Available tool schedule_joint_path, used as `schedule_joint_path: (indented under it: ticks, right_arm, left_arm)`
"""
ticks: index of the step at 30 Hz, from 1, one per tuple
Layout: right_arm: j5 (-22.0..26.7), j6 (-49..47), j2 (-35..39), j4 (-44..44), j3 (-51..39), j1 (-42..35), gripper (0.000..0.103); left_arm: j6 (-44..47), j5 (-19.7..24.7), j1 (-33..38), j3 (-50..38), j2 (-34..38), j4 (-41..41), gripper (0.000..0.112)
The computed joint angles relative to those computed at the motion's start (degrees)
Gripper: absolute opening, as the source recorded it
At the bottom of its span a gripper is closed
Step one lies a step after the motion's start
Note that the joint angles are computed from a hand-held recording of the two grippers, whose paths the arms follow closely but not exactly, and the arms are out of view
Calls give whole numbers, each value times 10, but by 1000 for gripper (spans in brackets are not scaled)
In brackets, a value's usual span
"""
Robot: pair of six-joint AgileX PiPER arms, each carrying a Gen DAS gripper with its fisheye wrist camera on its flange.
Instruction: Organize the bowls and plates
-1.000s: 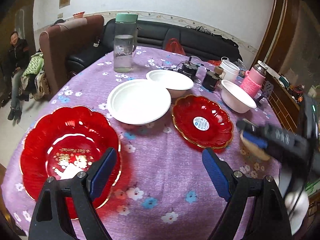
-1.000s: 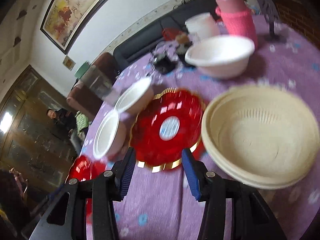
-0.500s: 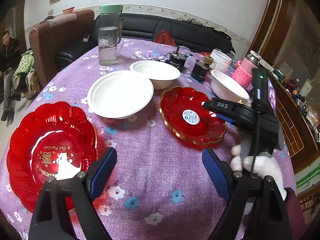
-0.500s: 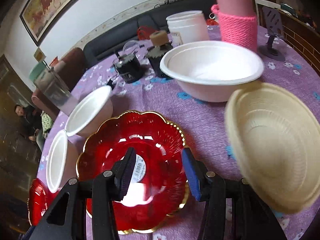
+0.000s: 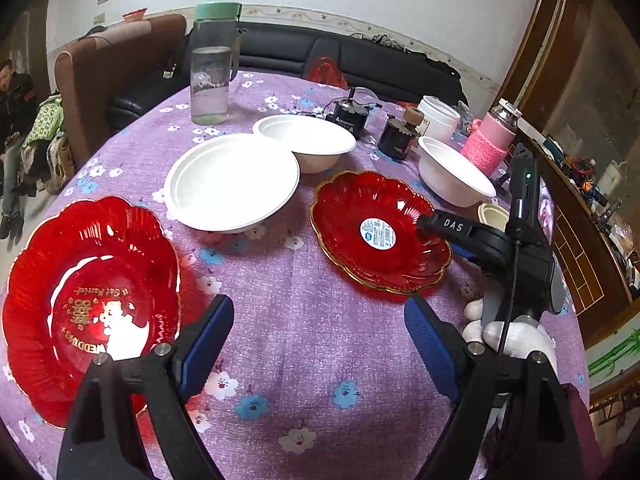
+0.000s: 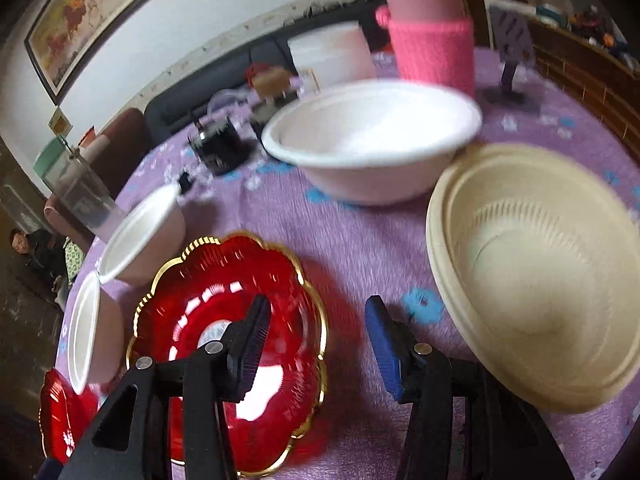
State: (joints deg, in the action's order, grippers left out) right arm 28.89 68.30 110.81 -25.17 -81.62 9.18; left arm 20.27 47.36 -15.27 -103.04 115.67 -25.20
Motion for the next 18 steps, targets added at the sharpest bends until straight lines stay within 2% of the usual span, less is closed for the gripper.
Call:
schedule_joint_path:
  ticks: [1, 3, 9, 12, 18]
  right_arm:
    - [-3, 3, -6, -6, 6, 1, 40]
    - [-31, -42, -12, 50, 22, -9, 12]
    - [-57, -120, -79, 154, 102, -8, 9]
    - [-69, -131, -128, 178, 163, 3, 9]
    - [-104, -288, -239, 365, 312, -9, 9]
  left_arm:
    - [-3, 3, -1, -3, 3, 1, 86]
    - [-12, 10, -1, -12, 11, 5, 86]
    - [-22, 13, -6, -20, 19, 16, 86]
    - [-24, 16, -13, -28, 26, 25, 86]
    - [-41, 33, -31, -65, 60, 49, 86]
